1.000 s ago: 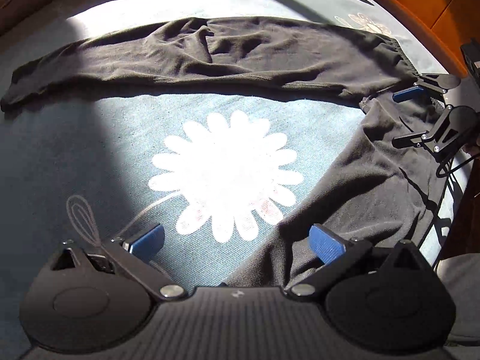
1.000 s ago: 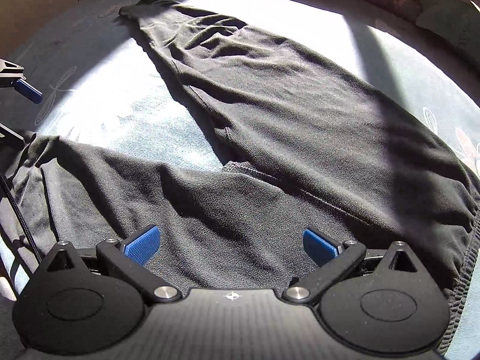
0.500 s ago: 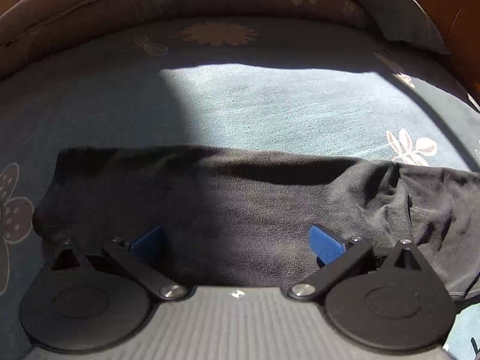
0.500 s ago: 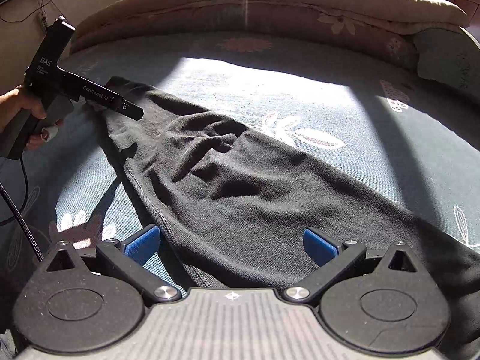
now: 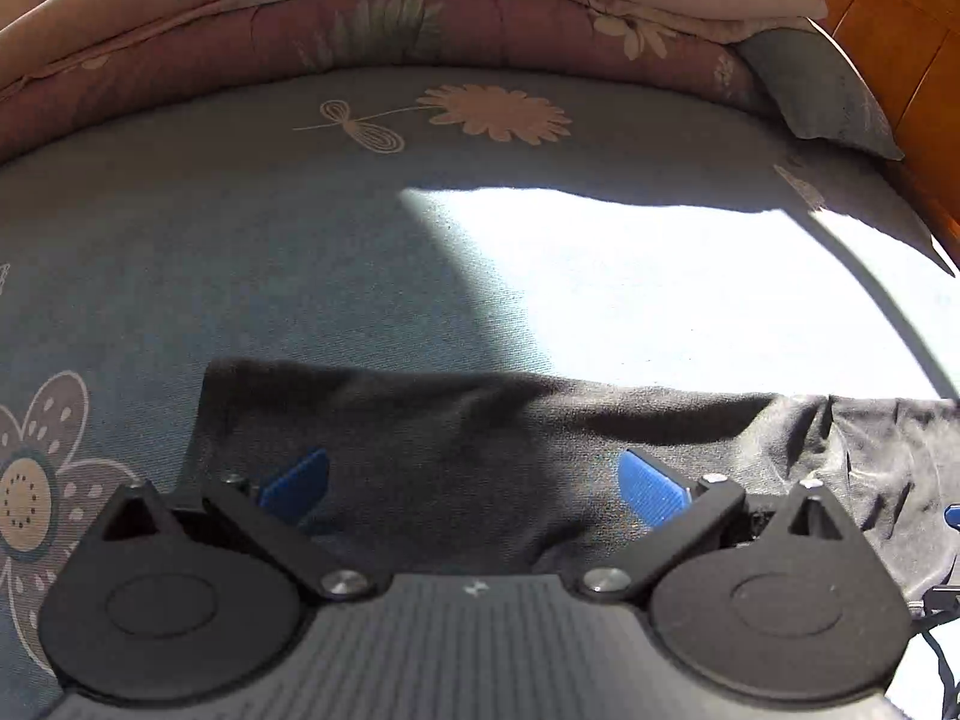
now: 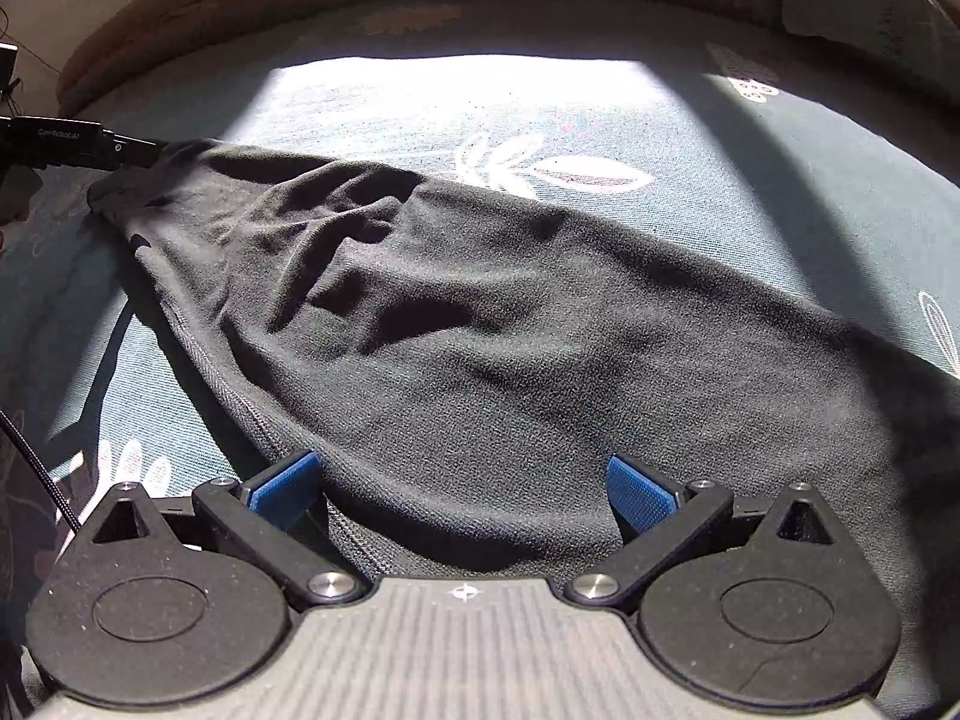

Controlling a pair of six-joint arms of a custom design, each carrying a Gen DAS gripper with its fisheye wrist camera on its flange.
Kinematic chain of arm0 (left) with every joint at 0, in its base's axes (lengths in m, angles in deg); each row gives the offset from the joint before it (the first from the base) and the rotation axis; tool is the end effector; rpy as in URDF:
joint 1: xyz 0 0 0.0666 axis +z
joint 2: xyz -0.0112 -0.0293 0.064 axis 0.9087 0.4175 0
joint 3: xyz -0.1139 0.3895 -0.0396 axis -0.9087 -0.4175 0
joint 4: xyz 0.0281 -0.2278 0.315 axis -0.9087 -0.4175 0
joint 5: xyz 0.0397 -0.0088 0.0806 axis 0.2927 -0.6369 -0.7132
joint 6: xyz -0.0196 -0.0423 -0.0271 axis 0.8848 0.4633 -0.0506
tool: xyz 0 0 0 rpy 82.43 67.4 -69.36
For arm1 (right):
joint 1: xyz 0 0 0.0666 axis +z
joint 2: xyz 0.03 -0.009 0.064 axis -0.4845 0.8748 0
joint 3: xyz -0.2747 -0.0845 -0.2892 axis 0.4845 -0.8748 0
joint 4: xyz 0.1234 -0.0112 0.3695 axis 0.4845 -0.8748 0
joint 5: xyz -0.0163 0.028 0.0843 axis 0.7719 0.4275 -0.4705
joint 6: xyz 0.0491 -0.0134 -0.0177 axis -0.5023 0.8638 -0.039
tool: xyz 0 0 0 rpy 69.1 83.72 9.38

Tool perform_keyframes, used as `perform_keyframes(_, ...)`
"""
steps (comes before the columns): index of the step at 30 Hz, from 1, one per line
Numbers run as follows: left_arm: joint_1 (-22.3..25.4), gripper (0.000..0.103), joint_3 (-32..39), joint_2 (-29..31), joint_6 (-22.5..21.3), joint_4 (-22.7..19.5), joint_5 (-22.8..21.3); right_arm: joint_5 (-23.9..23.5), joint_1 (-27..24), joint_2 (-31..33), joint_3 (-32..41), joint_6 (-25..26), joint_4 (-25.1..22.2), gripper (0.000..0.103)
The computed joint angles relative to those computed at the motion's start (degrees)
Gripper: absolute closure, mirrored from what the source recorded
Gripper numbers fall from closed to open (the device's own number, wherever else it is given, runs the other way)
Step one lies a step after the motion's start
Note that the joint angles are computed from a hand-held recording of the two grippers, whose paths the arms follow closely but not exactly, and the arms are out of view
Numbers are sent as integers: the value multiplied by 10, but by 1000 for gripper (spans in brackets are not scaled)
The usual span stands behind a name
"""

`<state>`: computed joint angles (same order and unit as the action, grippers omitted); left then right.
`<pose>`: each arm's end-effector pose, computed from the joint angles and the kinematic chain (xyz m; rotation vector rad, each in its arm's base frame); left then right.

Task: Fold clothes
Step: 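Press both open grippers along the folded sweatpants toward the waistband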

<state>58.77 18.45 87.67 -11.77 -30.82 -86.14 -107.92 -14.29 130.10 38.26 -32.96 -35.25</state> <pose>0.3973 -0.0459 0.3469 -0.0836 2.5423 -0.1090 0.3769 0.1112 0.3201 -0.9583 2.4759 0.4344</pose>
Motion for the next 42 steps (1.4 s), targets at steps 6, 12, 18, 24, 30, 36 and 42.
perform_keyframes(6,-14,2,-3,6,65,-25,-89,76,36,0,-1,36,-2,0)
perform_keyframes(12,-93,2,26,7,3,-43,-47,100,47,10,14,19,-21,0)
perform_keyframes(18,-153,2,55,60,11,-54,-45,103,48,12,22,20,-32,0)
perform_keyframes(24,-173,2,86,92,47,-96,-103,109,52,26,42,23,-59,0)
perform_keyframes(30,-206,2,128,102,55,-111,-106,83,38,32,59,39,-89,0)
perform_keyframes(36,-271,1,156,123,40,-98,-84,26,-23,9,71,67,-138,0)
perform_keyframes(42,-318,1,161,154,17,-65,-77,13,-114,-27,52,99,-144,0)
